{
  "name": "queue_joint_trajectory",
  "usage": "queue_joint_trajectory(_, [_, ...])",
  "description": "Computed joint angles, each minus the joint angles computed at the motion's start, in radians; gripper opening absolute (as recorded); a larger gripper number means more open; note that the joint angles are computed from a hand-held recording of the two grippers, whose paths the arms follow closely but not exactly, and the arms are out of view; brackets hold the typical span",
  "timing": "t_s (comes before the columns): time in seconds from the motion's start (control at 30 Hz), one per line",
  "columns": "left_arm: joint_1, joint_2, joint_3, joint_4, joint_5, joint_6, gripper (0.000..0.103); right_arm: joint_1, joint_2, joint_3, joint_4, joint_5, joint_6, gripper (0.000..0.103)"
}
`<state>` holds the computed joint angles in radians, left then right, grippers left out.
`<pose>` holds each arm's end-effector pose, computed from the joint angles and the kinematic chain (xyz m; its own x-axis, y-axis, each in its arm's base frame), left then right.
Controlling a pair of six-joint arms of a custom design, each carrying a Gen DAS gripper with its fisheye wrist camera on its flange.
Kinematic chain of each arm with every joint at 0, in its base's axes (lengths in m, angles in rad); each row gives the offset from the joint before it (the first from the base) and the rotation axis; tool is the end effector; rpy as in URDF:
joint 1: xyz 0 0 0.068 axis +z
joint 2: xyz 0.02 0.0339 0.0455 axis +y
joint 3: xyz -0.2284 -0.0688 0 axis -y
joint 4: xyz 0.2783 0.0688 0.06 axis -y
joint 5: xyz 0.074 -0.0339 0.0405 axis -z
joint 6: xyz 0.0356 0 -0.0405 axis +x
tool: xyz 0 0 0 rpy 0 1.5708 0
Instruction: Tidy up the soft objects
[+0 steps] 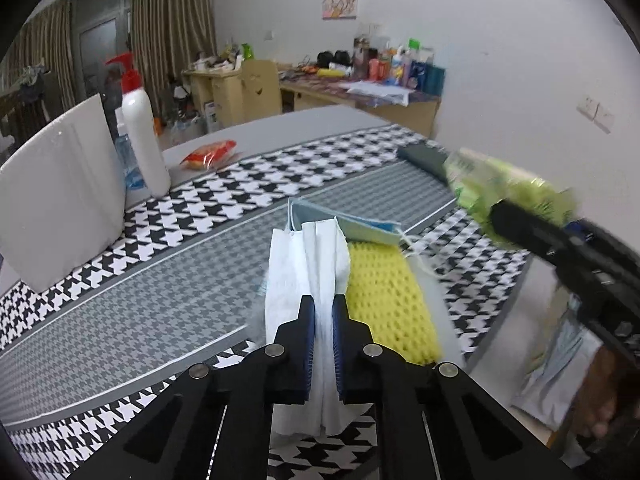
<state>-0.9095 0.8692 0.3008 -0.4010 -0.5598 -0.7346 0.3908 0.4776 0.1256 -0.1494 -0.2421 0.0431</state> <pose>0.1367 -0.1449 0.1028 -0.7004 -0.0248 -0.7134 0.0199 0.9983 -0.0543 0.1764 0.0819 0.1267 -0.4683 -0.1477 -0.8711 -0.5445 0.8247 0.1529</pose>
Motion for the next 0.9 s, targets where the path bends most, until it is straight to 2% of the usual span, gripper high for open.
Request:
queue_joint_trajectory(0.2, [-0.032,-0.29,-0.055,-0.132,0.001,0.006,0.008,0.012,-0.054,-0.007,-0.028,0.01,0.006,0.036])
queue_joint_trajectory(0.3, [-0.061,-0.369,-0.053,-0.192,-0.048,0.004,0.008,0.02,-0.076,-0.007,-0.041,0.018,0.007,0.036])
queue_joint_trajectory(0.37, [-0.06,-0.44,-0.062,-0.227,-0.04,0.011,0.008,0.026,-0.086,-0.005,-0.048,0.024,0.008,0.036])
queue_joint_trajectory(0.6, [-0.064,-0.486,-0.071,-0.262,-0.064,0.018,0.005,0.064,-0.075,0.007,-0.032,0.055,0.015,0.036])
queue_joint_trajectory(0.9, [-0.047,-0.659,-0.089,-0.391,-0.138,0.042,0.005,0.141,-0.039,0.031,0.004,0.119,0.022,0.036])
